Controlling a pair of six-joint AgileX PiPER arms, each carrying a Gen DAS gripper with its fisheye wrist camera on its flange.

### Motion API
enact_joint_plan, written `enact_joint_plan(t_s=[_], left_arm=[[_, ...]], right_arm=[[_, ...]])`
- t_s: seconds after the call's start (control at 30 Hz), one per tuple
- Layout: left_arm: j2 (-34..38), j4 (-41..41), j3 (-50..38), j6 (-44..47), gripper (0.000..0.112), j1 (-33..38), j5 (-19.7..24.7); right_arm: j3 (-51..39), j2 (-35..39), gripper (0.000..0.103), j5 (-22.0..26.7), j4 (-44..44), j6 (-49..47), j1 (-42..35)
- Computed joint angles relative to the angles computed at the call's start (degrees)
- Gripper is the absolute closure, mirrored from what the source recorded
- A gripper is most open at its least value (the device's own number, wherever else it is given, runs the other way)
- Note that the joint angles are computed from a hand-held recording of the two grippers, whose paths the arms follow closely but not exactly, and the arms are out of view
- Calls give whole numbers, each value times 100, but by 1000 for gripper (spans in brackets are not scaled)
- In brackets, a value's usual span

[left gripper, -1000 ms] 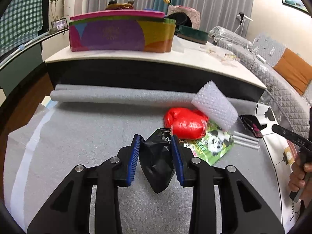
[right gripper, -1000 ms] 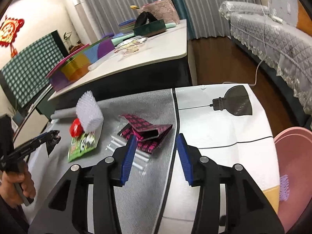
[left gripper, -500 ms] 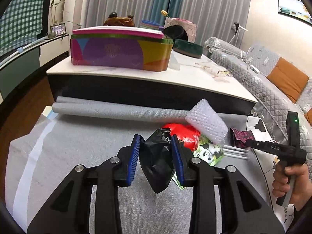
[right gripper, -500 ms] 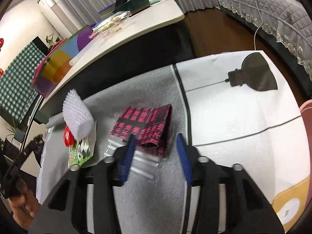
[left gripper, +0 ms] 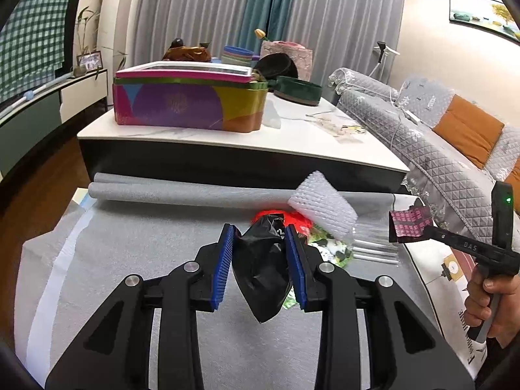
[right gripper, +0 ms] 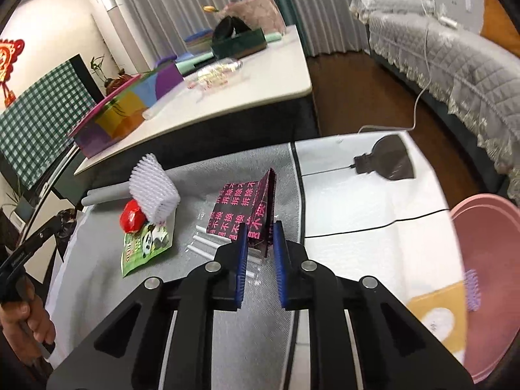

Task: Collect trash
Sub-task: 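Grasp the pink patterned wrapper with the right tool while the left tool holds the black bag, then carry the black bag and pink wrapper with both tools over the pink bucket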

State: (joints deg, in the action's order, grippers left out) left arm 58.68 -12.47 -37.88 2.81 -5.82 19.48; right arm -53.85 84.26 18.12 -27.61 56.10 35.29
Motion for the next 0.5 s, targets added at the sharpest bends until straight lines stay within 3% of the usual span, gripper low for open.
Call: enact_joint_plan(t_s=[0.5], left_arm=[[-505, 3291, -1, -3759, 80, -1711, 503]], right_arm=[[270, -1494, 88, 1277, -690, 117, 698]])
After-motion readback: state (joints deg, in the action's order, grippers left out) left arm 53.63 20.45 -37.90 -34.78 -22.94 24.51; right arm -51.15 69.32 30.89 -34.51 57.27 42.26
